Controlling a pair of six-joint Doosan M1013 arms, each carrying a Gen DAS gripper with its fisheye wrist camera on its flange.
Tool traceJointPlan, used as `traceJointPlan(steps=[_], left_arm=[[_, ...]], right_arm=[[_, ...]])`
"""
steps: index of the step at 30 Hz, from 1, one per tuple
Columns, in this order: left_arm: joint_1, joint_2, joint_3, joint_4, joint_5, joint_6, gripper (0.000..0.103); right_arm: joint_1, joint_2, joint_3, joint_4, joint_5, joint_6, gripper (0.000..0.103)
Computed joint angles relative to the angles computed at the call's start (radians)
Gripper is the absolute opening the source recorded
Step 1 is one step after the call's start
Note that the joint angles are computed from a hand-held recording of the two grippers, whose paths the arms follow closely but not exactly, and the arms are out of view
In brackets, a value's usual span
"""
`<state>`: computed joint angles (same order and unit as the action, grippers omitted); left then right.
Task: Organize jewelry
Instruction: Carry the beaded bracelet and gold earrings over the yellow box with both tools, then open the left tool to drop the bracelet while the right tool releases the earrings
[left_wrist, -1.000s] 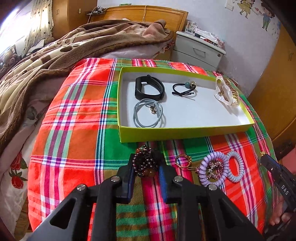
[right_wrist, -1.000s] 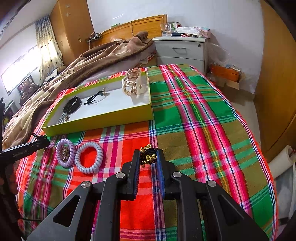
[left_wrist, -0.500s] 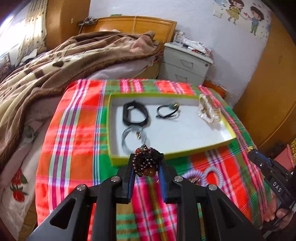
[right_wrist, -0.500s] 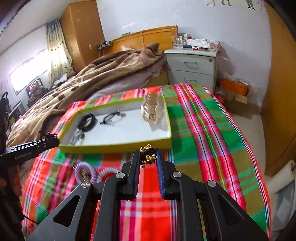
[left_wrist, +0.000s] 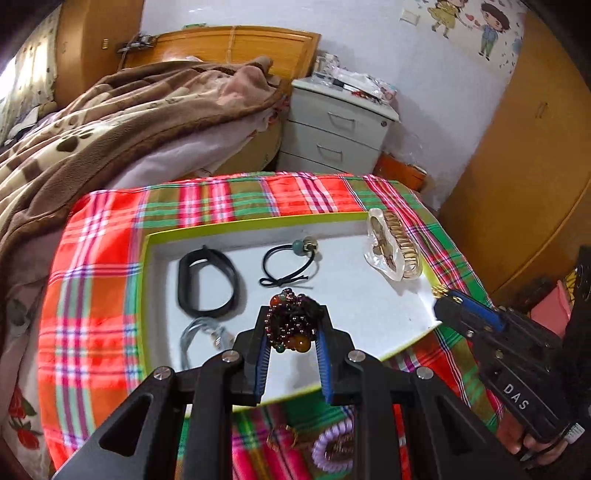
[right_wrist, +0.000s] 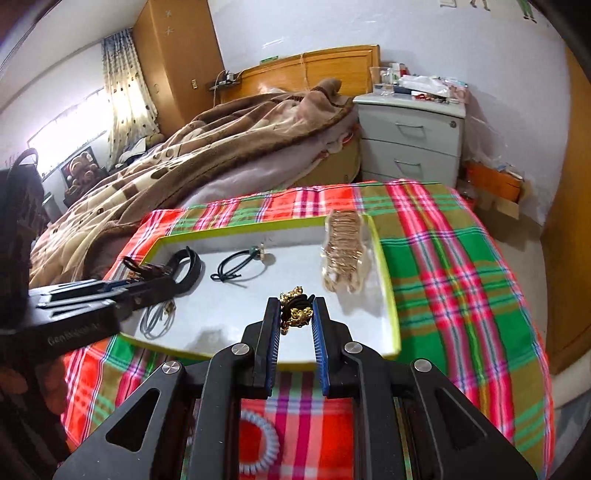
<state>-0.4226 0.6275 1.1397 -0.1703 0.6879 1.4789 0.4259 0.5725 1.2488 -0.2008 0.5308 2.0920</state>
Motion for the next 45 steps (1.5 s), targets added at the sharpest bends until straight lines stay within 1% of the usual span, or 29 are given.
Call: traceJointPlan(steps=[3, 7, 9, 12, 16, 24, 33, 37, 42, 44, 45], left_arm=[[0.000, 0.026, -0.033, -0.016, 0.029, 0.021, 0.023], [-0.006, 0.056, -0.068, 0.032, 0.062, 0.001, 0.023], [-0.005, 0.066, -0.080, 0.025, 0.075, 0.006, 0.023], [-0.010, 0.074, -0.089, 0.066, 0.077, -0.014, 0.023], [-0.007, 0.088, -0.106, 0.063, 0.099, -0.018, 0.023], [-0.007, 0.098, -0.114, 0.062, 0.107, -0.024, 0.024], [-0.006, 0.105, -0.126, 0.060, 0.114, -0.026, 0.025], [-0.008, 0.106, -0.126, 0.063, 0.116, -0.027, 0.032], [-0.007, 0.104, -0.124, 0.058, 0.115, -0.027, 0.034], [-0.005, 0.102, -0.120, 0.047, 0.109, -0.017, 0.037], [-0.004, 0.101, -0.117, 0.038, 0.107, -0.010, 0.039]], right_arm=[[-0.007, 0.021, -0.028, 0.057, 0.026, -0.054, 0.018], [-0.011, 0.051, -0.066, 0.080, 0.075, -0.091, 0.018], [-0.011, 0.058, -0.074, 0.071, 0.087, -0.087, 0.018], [-0.014, 0.072, -0.089, 0.070, 0.116, -0.091, 0.018], [-0.013, 0.078, -0.096, 0.048, 0.135, -0.081, 0.018], [-0.007, 0.095, -0.119, -0.011, 0.176, -0.049, 0.018], [-0.008, 0.101, -0.128, -0.010, 0.188, -0.047, 0.018], [-0.010, 0.102, -0.130, -0.001, 0.185, -0.052, 0.018], [-0.010, 0.103, -0.128, -0.012, 0.184, -0.046, 0.018], [-0.008, 0.102, -0.127, -0.025, 0.185, -0.037, 0.019], [-0.007, 0.102, -0.127, -0.027, 0.185, -0.035, 0.022]])
